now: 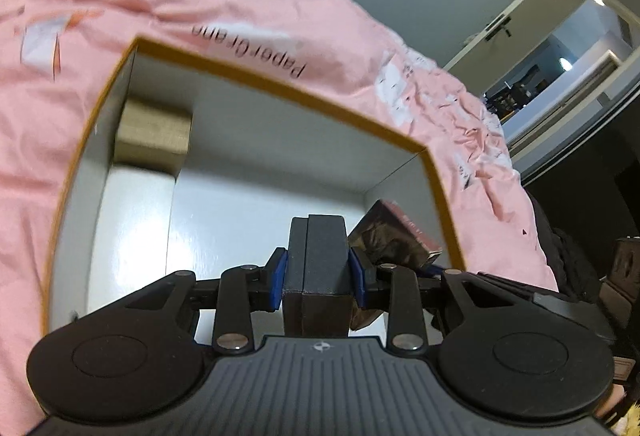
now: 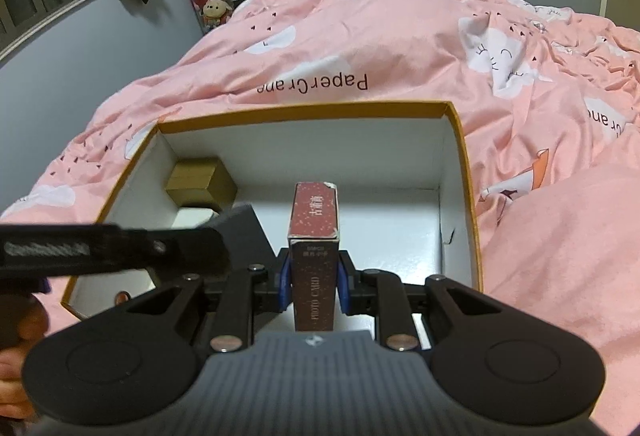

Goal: Organize objects
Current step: 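Carry the grey case and photo card pack over the orange box with both grippers, then lower the grey case and photo card pack into the box and release both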

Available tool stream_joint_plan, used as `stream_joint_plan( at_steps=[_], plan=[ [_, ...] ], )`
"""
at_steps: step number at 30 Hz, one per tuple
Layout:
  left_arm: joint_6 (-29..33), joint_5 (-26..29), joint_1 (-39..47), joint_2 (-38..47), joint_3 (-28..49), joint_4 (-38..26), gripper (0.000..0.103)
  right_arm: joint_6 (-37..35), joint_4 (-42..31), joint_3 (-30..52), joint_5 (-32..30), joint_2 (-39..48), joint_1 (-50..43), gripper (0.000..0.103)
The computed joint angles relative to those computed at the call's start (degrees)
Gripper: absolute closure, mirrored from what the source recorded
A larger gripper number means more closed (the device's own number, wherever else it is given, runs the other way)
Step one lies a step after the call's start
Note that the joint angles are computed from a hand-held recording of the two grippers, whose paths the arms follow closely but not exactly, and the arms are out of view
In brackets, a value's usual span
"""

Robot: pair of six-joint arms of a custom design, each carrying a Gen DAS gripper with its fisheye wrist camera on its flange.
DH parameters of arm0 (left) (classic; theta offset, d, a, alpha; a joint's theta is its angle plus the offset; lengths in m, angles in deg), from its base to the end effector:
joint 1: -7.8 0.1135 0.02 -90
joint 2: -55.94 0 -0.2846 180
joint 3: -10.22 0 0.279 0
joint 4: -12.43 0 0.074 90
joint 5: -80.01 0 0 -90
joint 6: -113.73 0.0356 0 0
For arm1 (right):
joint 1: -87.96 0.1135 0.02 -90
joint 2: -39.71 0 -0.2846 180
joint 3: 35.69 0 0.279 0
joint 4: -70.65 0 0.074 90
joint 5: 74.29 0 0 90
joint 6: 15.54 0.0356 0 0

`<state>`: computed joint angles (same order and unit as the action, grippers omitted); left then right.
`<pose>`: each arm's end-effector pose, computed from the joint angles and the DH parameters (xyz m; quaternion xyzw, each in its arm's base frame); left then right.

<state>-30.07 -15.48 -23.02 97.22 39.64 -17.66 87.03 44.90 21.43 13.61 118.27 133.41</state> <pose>0.1396 -0.0793 0.1708 -0.2008 0.8902 -0.2414 0.3302 0.2079 0.2131 0.2101 -0.2699 0.8909 0.1919 0.3108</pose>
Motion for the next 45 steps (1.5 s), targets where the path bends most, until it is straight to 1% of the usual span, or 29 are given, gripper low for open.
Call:
stream_joint_plan(
  at_steps=[4,6,7,8,10,12,13,15,18,20,24,27,30,31,32,35,37,39,42,45],
  plan=[
    [-1.0,3.0,1.9,2.2,-2.5,4.3,0.066,0.2,0.2,0.0,0.2,1.5,-0.6,0.079],
    [-1.1,5.1,2.8,5.1,-2.8,5.9,0.066,0.6,0.4,0.0,-1.1,2.1,-1.4,0.079],
    [-1.4,5.0,2.7,6.2,-3.1,6.6,0.066,0.9,0.4,0.1,-1.6,2.2,-1.7,0.079],
    [-1.5,4.6,2.5,7.1,-3.0,6.6,0.066,0.8,0.5,0.1,-1.8,2.2,-1.8,0.079],
    [-1.3,6.1,3.7,6.6,-3.3,6.4,0.066,0.4,0.5,0.1,-1.6,2.4,-1.8,0.079],
    [-0.4,8.0,5.4,7.1,-2.5,4.8,0.065,0.3,0.6,0.1,-1.9,2.5,-2.0,0.079],
    [-0.2,8.0,5.6,7.6,-1.9,3.6,0.064,0.4,0.6,0.1,-2.1,2.7,-2.1,0.079],
    [0.6,5.8,4.3,8.2,-0.6,1.0,0.060,0.6,0.6,-0.1,-2.3,2.7,-2.1,0.079],
    [0.4,-0.3,0.8,8.9,1.8,-4.7,0.060,0.6,0.6,-0.2,-2.2,2.7,-2.1,0.079],
    [0.8,-3.4,-1.2,10.4,3.6,-8.1,0.060,0.6,0.6,-0.2,-2.3,2.7,-2.1,0.079],
    [1.2,-4.6,-1.8,9.6,4.6,-12.1,0.060,0.6,0.5,-0.3,-2.3,2.8,-1.8,0.079],
    [2.7,-4.0,0.0,2.1,3.5,-14.7,0.060,0.2,-0.7,0.4,-2.8,3.1,-1.8,0.079],
    [5.8,-0.9,4.5,-3.0,3.5,-17.4,0.061,-0.3,-4.3,3.3,-4.6,5.6,-2.0,0.079],
    [6.5,-0.2,5.4,-1.2,4.1,-15.8,0.061,-0.3,-5.3,4.2,-5.2,6.6,-2.1,0.079],
    [6.9,0.3,5.9,-0.8,4.3,-15.5,0.061,-0.4,-6.1,5.0,-5.8,7.6,-2.1,0.079],
    [6.7,-0.8,5.1,0.7,4.7,-14.3,0.062,-1.0,-7.1,6.8,-6.9,9.3,-1.6,0.079],
    [6.1,-1.2,4.4,1.6,4.7,-13.3,0.062,-0.2,-8.0,8.2,-9.7,10.6,-2.0,0.079],
    [5.8,-1.4,4.1,0.7,4.2,-13.4,0.062,0.7,-8.9,9.4,-13.3,12.1,-2.5,0.079],
    [6.5,-1.3,4.4,0.8,3.9,-13.0,0.062,0.2,-9.4,10.5,-12.9,12.9,-1.9,0.079],
    [8.5,-0.8,4.5,2.5,4.3,-12.2,0.062,-2.3,-13.5,13.8,-15.1,14.9,-3.1,0.079]
  ],
)
